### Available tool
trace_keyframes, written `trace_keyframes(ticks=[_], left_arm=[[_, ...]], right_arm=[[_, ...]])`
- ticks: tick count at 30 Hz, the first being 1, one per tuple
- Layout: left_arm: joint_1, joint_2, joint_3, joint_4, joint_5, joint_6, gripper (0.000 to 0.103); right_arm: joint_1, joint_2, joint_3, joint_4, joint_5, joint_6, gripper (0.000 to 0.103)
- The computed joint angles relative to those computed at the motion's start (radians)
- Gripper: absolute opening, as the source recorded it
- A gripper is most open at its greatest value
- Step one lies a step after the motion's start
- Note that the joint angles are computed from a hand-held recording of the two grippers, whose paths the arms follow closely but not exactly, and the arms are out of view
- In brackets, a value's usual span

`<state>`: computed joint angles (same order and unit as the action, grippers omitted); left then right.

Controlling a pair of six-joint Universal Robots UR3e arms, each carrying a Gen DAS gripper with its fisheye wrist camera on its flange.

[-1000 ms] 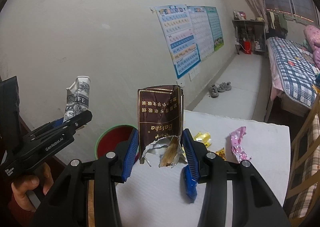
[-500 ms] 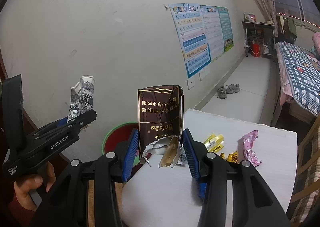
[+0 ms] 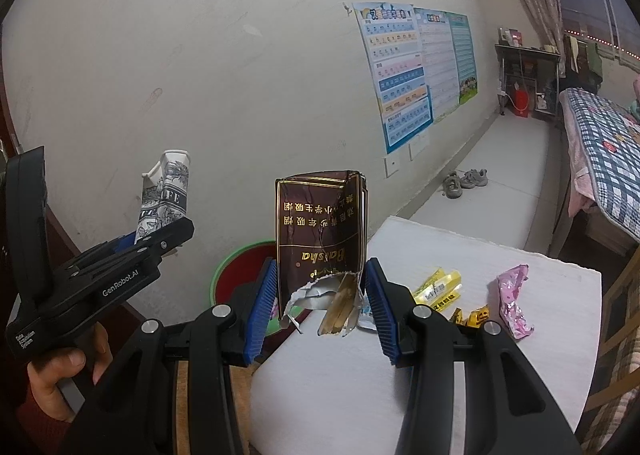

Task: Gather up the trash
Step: 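Lower the cigarette pack and paper cup over the bin and open both tools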

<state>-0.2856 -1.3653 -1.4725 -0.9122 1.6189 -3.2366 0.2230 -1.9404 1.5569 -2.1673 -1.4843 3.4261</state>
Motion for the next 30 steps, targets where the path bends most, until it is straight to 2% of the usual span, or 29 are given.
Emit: trace_keyframes(ticks=[8,19,27,30], left_arm=[[0.02,0.01,-0.016,-0.002,0.006,-0.009,0.041],[0.111,0.021,-0.062,0.007,-0.058,0.012,0.041],[0.219,0.042,-0.13,0.012,-0.123,0.038,0.041],[0.272,0.029,-0.152,0.018,-0.153,0.045,0.041]], right_arm=[[0.027,0.047,-0.009,-0.024,0.001,0.009,0.044],[0.099,0.162,-0.079,-0.039,-0.027,0.018,0.044],[0.142,0.311,-0.183,-0.038,-0.018,0.009,0.044],[0.16,0.413,-0.25,-0.046,-0.014,0.003,0.044]])
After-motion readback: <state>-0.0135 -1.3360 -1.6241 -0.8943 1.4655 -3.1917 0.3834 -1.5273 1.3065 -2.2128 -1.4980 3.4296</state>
